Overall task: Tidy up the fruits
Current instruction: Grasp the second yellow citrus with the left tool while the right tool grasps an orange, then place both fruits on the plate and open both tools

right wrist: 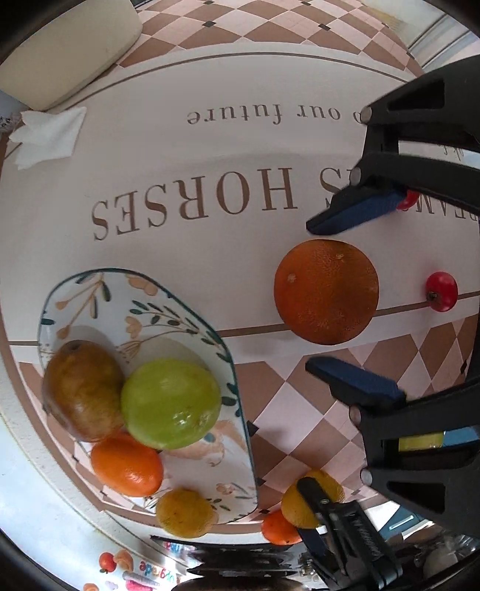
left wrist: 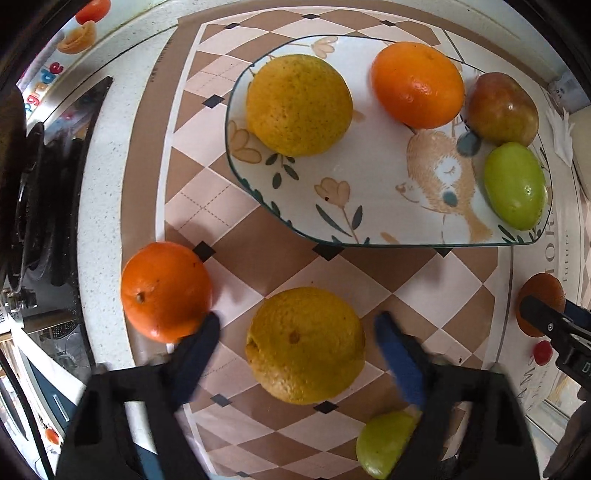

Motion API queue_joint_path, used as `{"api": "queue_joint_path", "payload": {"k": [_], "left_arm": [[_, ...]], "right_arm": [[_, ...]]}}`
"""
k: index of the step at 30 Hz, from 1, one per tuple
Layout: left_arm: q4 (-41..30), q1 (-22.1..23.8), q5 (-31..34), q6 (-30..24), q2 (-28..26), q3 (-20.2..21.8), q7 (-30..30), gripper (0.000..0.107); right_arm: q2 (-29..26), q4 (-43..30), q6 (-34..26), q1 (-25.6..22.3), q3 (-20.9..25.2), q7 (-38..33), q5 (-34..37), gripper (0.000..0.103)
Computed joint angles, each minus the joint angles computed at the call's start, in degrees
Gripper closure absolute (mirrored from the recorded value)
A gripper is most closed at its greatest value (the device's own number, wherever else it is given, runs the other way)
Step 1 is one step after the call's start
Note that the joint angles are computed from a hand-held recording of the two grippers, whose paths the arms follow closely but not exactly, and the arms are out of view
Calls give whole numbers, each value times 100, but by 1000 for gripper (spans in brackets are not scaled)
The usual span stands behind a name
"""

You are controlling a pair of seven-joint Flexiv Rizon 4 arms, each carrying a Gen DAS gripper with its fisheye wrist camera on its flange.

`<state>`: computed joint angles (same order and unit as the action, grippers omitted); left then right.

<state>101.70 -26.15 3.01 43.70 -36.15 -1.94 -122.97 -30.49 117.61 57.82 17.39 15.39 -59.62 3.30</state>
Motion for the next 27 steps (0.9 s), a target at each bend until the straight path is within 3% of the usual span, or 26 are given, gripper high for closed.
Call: {"api": "queue_joint_path", "payload": {"k": [10,14,22,27], "left_arm": [[174,85,-262,665,297,-181,128,47],[-137,195,-524,813,326,-302,397,47],[-1220,291,-670,156,-365,-202,689,47],[-1678,241,-609,-284,-695,-122,751,47]], "right_arm": [[370,95,413,-121,120,-191,140,47],[428,-227,425,-236,100,-327,293,47],[-191,-1180,13,-98,-263,-276,-186,47],[-389,-1379,-180,-86,-285,-314,-287,47]]}}
